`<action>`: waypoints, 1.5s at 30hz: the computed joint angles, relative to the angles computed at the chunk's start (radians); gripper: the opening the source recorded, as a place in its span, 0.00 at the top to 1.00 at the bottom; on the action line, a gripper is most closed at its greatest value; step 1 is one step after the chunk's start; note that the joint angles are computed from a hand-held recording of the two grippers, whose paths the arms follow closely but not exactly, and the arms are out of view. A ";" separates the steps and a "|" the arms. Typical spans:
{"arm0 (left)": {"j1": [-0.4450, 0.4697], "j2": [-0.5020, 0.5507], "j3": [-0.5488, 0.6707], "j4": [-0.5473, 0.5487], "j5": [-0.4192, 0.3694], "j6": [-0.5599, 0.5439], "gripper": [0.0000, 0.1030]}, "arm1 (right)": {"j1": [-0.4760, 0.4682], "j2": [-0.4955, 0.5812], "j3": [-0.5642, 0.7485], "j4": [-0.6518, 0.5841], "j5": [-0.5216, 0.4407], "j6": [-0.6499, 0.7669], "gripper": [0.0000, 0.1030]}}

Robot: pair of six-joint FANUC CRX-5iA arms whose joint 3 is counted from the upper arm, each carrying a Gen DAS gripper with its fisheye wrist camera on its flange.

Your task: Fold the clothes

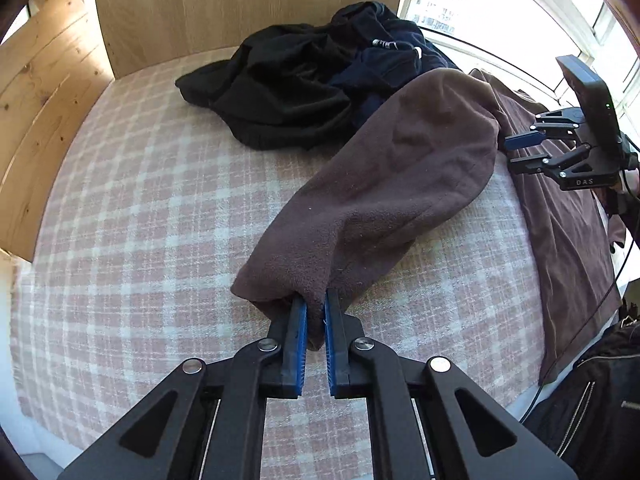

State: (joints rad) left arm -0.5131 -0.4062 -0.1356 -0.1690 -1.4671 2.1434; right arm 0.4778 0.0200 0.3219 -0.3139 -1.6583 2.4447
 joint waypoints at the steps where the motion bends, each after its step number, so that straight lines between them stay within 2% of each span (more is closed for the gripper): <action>1: -0.009 0.004 0.019 -0.013 -0.014 -0.007 0.93 | 0.004 0.001 -0.008 0.014 0.010 0.005 0.64; 3: -0.029 0.011 0.051 -0.036 -0.037 -0.017 0.93 | -0.006 0.011 0.001 0.010 0.005 0.012 0.64; 5: -0.064 0.028 0.082 -0.064 -0.066 -0.022 0.93 | -0.037 0.037 0.048 -0.029 -0.040 0.011 0.64; 7: -0.101 0.052 0.110 -0.099 -0.098 -0.023 0.93 | -0.089 0.096 0.142 -0.099 -0.141 -0.037 0.64; 9: -0.148 0.073 0.135 -0.140 -0.128 -0.006 0.93 | -0.138 0.176 0.251 -0.168 -0.263 -0.152 0.64; 10: -0.174 0.079 0.148 -0.160 -0.136 0.006 0.93 | -0.151 0.193 0.273 -0.183 -0.282 -0.193 0.64; 11: -0.202 0.084 0.160 -0.182 -0.144 0.018 0.93 | -0.158 0.200 0.281 -0.188 -0.283 -0.218 0.64; 15: -0.223 0.088 0.142 -0.167 -0.152 0.005 0.93 | -0.105 0.094 0.160 -0.112 -0.103 -0.076 0.64; 18: -0.223 0.095 0.101 -0.113 -0.126 -0.017 0.92 | -0.072 0.092 0.155 -0.142 -0.116 -0.077 0.64; 19: -0.217 0.101 0.082 -0.082 -0.130 -0.023 0.89 | -0.052 0.088 0.140 -0.132 -0.108 -0.068 0.64; 22: -0.205 0.125 0.034 -0.012 -0.166 -0.026 0.87 | 0.051 0.062 0.049 0.034 -0.071 -0.048 0.64; 25: -0.181 0.076 -0.005 -0.009 -0.179 0.043 0.86 | 0.057 0.062 0.039 0.069 -0.089 -0.031 0.64; 28: -0.104 -0.012 -0.045 0.006 -0.142 0.111 0.77 | 0.038 0.048 0.086 -0.001 -0.101 -0.041 0.64; 31: -0.038 -0.040 -0.057 0.016 -0.130 0.096 0.77 | 0.046 0.036 0.117 -0.112 -0.143 -0.052 0.64; 33: -0.008 -0.045 -0.067 0.040 -0.114 0.071 0.77 | 0.077 0.018 0.094 -0.143 -0.157 -0.046 0.64; 36: 0.062 -0.073 -0.124 0.146 -0.045 0.018 0.77 | 0.161 -0.023 0.022 -0.135 -0.151 -0.026 0.64; 39: 0.065 -0.085 -0.164 0.213 0.013 0.011 0.77 | 0.209 -0.065 -0.034 -0.120 -0.157 0.039 0.64; 41: 0.052 -0.079 -0.166 0.226 0.025 0.013 0.77 | 0.229 -0.098 -0.065 -0.113 -0.158 0.103 0.64; 45: 0.038 -0.048 -0.149 0.225 0.021 -0.006 0.77 | 0.302 -0.152 -0.139 -0.034 -0.091 0.174 0.64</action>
State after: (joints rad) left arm -0.4749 -0.4544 -0.2848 0.0561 -1.4462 2.1377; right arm 0.7796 -0.1315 0.1828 -0.3474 -1.7496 2.6188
